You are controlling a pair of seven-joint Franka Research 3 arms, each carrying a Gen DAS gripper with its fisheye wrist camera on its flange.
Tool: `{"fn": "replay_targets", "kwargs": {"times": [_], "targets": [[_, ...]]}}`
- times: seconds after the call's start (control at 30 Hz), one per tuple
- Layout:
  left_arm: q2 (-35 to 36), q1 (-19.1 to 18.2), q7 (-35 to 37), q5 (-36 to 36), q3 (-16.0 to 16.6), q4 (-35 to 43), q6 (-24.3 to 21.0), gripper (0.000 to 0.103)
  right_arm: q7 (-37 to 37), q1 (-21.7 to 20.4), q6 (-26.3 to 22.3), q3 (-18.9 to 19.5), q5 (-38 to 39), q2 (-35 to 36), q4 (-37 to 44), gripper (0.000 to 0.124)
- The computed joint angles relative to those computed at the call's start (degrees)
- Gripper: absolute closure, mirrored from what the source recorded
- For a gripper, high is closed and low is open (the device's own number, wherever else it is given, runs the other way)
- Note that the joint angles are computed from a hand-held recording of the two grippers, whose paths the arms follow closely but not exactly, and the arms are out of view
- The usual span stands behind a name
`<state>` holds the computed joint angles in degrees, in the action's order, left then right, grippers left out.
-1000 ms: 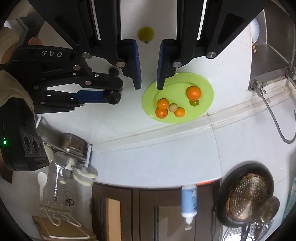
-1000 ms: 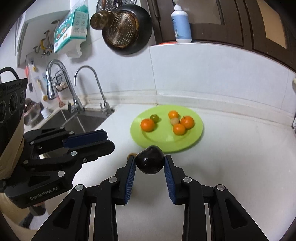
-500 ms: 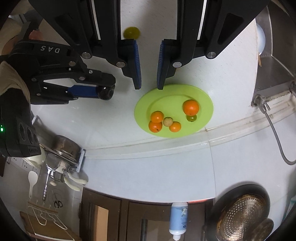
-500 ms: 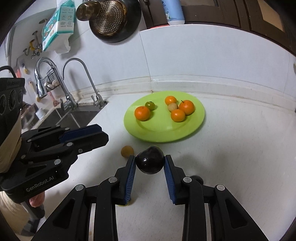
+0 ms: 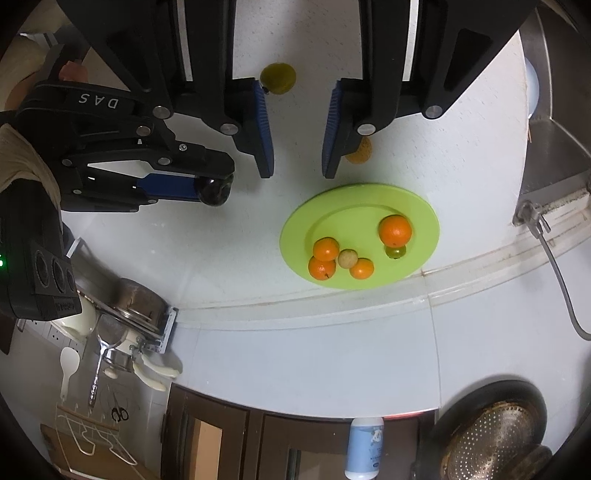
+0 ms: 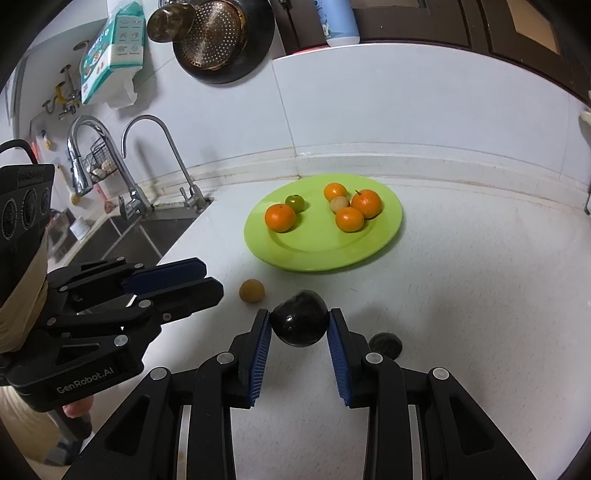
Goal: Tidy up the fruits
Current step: 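Carry the yellow-green fruit and dark plum onto the green plate and open both tools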
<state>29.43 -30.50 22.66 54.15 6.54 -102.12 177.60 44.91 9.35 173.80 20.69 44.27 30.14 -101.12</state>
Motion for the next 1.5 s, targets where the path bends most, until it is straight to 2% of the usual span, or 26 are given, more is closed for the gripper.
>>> {"fn": "replay_targets", "kwargs": {"times": [0.2, 0.47, 0.93, 1.3, 1.5], "targets": [[0.1, 0.4, 1.8, -1.4, -1.0, -0.5, -0.4, 0.065, 0.9, 0.3, -1.0, -0.8, -0.5, -0.1, -0.5, 0.092], [0.2, 2.5, 6.1, -5.7, -4.3, -2.1, -0.7, 0.064, 1.6, 0.8, -1.9, -1.6, -1.2, -0.9, -2.1, 0.092], [1.5, 6.2, 17.9, -18.0, -10.4, -4.6, -0.9, 0.064, 4.4, 2.4, -4.8, -4.2, -3.1, -1.5, -4.0, 0.092], [3.0, 7.0, 24.1, -24.0, -12.1, -4.2, -2.2, 0.064, 7.4, 3.4, -6.4, -5.7, -4.8, -1.2, -4.6, 0.092], [3.5, 5.9, 24.8, -24.8, -10.8, -3.6, -2.6, 0.064, 8.4, 3.6, -6.6, -5.9, -5.6, -1.0, -4.5, 0.092]]}}
